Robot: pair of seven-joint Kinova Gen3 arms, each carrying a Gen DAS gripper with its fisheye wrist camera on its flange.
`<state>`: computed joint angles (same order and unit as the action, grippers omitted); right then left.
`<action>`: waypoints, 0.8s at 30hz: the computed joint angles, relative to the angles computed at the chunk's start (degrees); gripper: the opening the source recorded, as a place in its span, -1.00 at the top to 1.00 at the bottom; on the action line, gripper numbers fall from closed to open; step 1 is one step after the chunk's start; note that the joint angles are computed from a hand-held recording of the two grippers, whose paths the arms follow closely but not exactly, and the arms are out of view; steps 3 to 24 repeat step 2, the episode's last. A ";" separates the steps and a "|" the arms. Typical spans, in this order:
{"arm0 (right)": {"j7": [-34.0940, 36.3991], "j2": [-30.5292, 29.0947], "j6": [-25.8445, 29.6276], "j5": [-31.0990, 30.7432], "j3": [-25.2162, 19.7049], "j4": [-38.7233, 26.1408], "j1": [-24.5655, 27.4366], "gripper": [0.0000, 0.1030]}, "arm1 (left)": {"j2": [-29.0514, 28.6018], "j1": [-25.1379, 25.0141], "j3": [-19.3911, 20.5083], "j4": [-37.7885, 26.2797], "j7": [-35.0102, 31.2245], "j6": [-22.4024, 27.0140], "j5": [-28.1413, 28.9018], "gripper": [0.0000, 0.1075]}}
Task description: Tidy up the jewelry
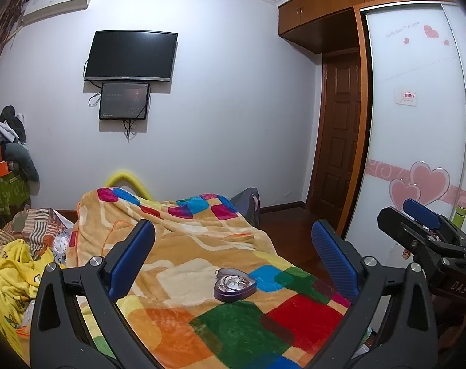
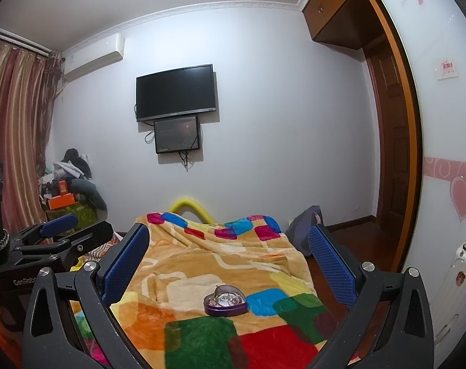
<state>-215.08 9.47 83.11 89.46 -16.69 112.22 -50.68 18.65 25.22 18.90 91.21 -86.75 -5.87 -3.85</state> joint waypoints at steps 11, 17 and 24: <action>-0.06 0.08 -0.09 -0.14 0.00 -0.03 0.01 -0.99 | 0.20 0.45 -0.60 -0.25 -0.14 0.20 0.13 -0.91; -0.06 0.08 -0.09 -0.14 0.00 -0.03 0.01 -0.99 | 0.20 0.45 -0.60 -0.25 -0.14 0.20 0.13 -0.91; -0.06 0.08 -0.09 -0.14 0.00 -0.03 0.01 -0.99 | 0.20 0.45 -0.60 -0.25 -0.14 0.20 0.13 -0.91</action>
